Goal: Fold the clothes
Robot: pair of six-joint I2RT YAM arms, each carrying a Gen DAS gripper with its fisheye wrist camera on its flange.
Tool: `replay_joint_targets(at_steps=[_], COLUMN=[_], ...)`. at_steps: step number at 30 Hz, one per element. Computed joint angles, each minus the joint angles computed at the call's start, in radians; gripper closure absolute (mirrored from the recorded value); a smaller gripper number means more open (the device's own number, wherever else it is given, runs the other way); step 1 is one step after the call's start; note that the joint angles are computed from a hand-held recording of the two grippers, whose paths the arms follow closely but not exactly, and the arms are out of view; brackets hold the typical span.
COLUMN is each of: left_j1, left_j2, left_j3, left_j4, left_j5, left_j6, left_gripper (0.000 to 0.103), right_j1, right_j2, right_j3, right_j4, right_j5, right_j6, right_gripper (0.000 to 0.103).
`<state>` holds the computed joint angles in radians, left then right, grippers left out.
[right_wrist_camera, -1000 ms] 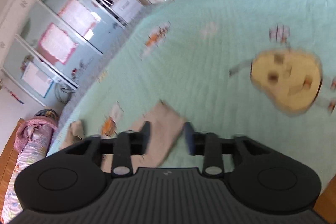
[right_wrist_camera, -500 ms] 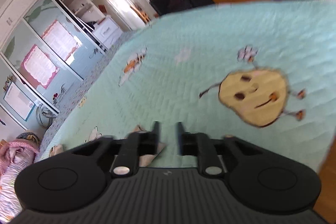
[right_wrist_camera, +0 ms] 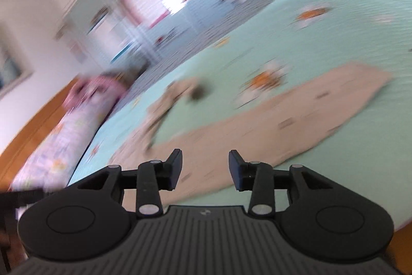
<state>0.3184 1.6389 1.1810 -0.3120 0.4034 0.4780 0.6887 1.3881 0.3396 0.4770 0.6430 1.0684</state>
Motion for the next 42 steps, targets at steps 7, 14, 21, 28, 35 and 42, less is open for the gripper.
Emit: replay_joint_targets(at_steps=[7,14,21,28,35,42], left_j1=[0.018,0.033,0.050,0.043,0.038,0.047], left_j2=[-0.116,-0.182,-0.249,-0.245,-0.235,-0.204], left_j3=[0.021,0.013,-0.025,-0.015,0.004,0.030], left_j4=[-0.064,-0.064,-0.041,-0.037,-0.051,-0.059], left_j5=[0.083,0.117,0.127,0.121,0.136,0.148], left_j6=[-0.026,-0.043,-0.046,-0.055,-0.071,-0.071], left_gripper=[0.028,0.028,0.028,0.027,0.027,0.027], right_j1=[0.188,0.280,0.270,0.280,0.279,0.268], right_j2=[0.157,0.089,0.056,0.057,0.070,0.106], right_j3=[0.265,0.280,0.259,0.274,0.304,0.339], right_j4=[-0.171,-0.316,-0.306,-0.332,-0.381,-0.398], right_j5=[-0.001,0.086,0.097,0.106,0.098,0.071], right_j6=[0.008,0.080,0.070,0.087,0.096,0.091], right_gripper=[0.060,0.055,0.050,0.047,0.047,0.046])
